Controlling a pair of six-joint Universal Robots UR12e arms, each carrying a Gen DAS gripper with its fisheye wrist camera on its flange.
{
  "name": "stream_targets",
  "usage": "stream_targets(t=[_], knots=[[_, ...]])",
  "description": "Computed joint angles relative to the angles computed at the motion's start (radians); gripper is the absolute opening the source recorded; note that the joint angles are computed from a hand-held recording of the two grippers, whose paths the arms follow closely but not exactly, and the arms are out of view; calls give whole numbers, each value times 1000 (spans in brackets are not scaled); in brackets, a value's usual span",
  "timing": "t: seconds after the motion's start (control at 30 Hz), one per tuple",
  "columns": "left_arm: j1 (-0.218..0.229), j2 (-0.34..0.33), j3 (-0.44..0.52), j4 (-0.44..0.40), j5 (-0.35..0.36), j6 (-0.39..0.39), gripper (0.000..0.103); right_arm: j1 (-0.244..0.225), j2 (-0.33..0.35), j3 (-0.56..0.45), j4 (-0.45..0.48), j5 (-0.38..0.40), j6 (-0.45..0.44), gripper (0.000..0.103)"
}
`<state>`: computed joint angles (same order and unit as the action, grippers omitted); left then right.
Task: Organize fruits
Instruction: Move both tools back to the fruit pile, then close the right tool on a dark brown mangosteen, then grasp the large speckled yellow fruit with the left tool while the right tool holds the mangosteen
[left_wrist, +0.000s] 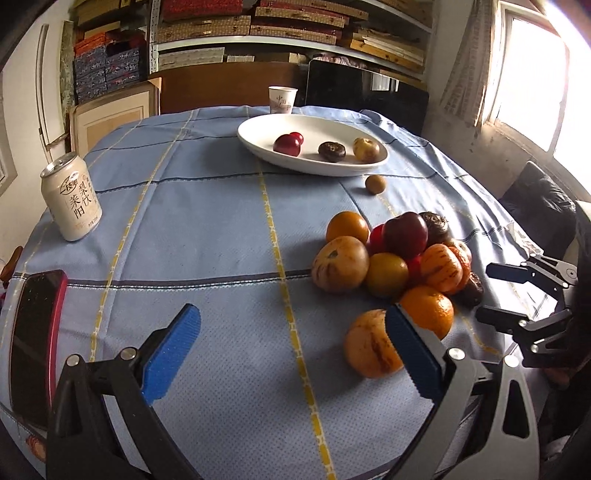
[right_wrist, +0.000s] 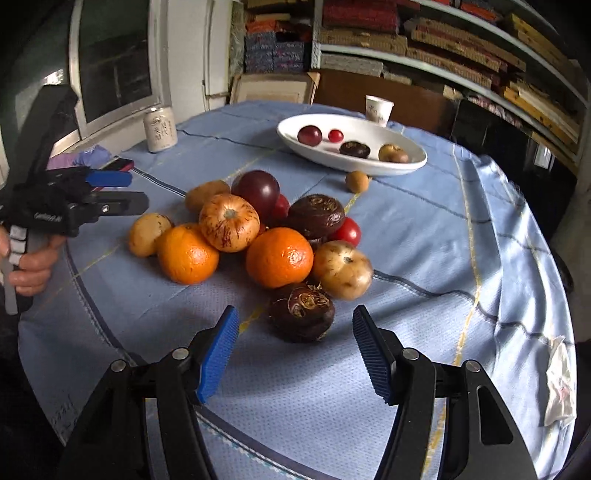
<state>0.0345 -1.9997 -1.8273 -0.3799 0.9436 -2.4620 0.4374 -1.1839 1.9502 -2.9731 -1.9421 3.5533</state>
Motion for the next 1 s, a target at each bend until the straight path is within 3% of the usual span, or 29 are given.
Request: stream_targets(t=[0.23, 0.47, 0.7, 0.87, 1.0], knots=[[3, 8, -16, 27, -6, 11, 98, -12, 11, -31, 86, 24, 87, 63], [6, 9, -16, 26, -1, 1, 98, -13, 21, -53, 130, 21, 111, 57], [11, 8, -10, -8, -11, 6, 98, -14, 22, -52, 129, 9, 145, 41], [9, 18, -16, -62, -34, 91, 98, -8, 18, -43, 118, -21, 172, 40], [8, 35, -34, -105, -75, 203, 98, -5, 9, -17, 53, -38, 189, 40]])
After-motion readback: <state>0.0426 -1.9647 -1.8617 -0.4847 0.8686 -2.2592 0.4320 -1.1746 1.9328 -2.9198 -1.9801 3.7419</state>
